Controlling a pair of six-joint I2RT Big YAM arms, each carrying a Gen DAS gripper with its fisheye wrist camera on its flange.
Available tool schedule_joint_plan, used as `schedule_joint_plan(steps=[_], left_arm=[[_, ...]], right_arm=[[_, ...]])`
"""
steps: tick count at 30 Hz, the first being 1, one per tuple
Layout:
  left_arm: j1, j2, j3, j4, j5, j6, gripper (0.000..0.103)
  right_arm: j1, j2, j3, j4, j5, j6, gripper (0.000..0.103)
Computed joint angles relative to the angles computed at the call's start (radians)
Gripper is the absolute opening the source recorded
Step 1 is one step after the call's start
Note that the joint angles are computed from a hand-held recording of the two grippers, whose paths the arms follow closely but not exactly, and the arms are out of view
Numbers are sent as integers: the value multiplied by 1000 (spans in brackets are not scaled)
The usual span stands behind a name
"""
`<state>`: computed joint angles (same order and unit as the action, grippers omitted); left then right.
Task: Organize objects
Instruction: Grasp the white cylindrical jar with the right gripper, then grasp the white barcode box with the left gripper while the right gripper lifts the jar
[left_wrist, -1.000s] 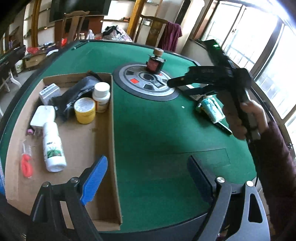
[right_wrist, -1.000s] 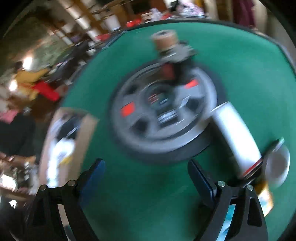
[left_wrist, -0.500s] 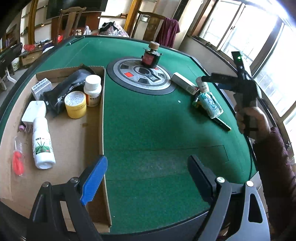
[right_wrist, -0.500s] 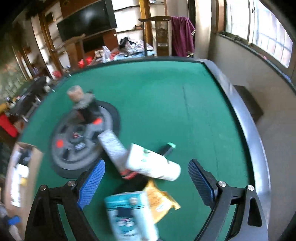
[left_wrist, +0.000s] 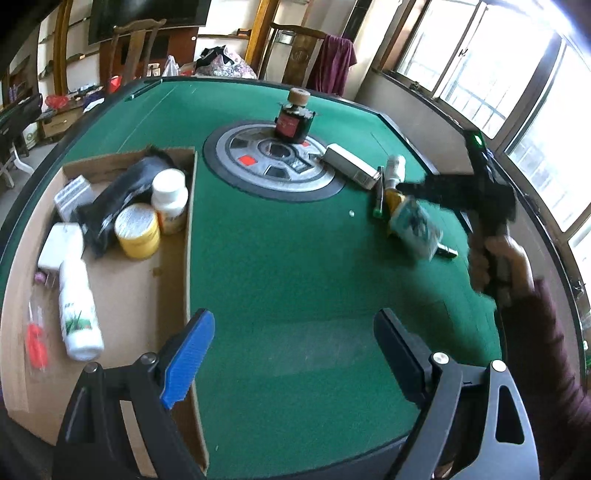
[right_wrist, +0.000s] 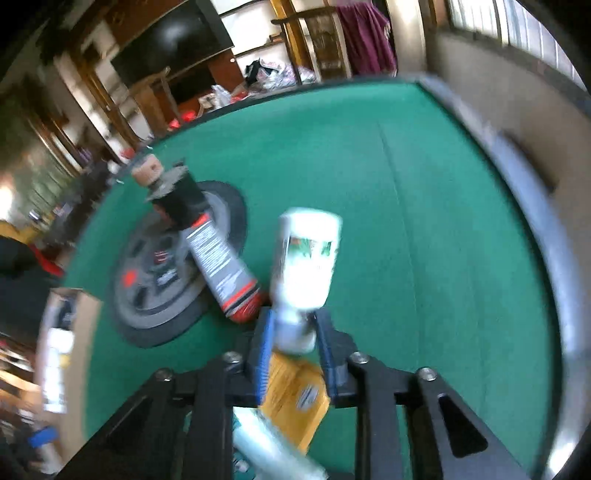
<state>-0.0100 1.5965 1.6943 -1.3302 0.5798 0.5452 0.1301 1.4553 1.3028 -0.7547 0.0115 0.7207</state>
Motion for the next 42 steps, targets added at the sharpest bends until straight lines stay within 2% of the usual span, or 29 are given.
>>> schedule_joint_plan(steps=[3,6,8,9,11,13,17,22,25,27,29,30,33,35,37,39,40,42], left_arm=[[-43,28,46,21,-9,-60,87],[-99,86,131,48,-17,-165,87],[-141,154,222,38,-20,-243,87],[-162,188,266,35,-34,-289,87],[-206,259,355,33,-59,-372,87],[-252,323,431,41,-124,-456,87],[-328,447,579,3,-244,-553,87],[-392,530,668,4,-407,-579,87],[-416,537,663,47,-465,-580,100],[-428,527,640,84,-484,-561,102],[-437,534,646,81,-478,-535,102],[-441,542,658,67,-473,-525,102],[-454,598,736,-35,-501,-482,102],[-466,562,661,20,-546,-440,101],[-465,524,595,78,-545,-414,85],[-458,499,563,106,-522,-374,34],[-451,492,557,100,-495,-353,26],[-439,471,528,115,-494,-331,26]], right_arm=[[11,-27,-48,38,18,3,20],[19,-47,-94,71,90,14,23],[11,-60,-118,95,80,43,34],[-1,-76,-142,118,65,63,45],[-9,-86,-162,154,63,85,50],[-13,-93,-169,160,84,117,56],[-36,-115,-201,232,36,183,63],[-36,-136,-202,245,64,187,68],[-38,-142,-204,256,73,198,71],[-42,-152,-215,271,72,213,72],[-45,-156,-221,274,73,223,73],[-48,-157,-223,275,73,227,73],[-48,-156,-224,272,76,230,74],[-48,-162,-227,266,86,225,74],[-47,-171,-231,261,94,223,74],[-48,-171,-233,262,92,222,77],[-49,-169,-232,257,92,225,78],[-50,-164,-231,250,83,225,79]])
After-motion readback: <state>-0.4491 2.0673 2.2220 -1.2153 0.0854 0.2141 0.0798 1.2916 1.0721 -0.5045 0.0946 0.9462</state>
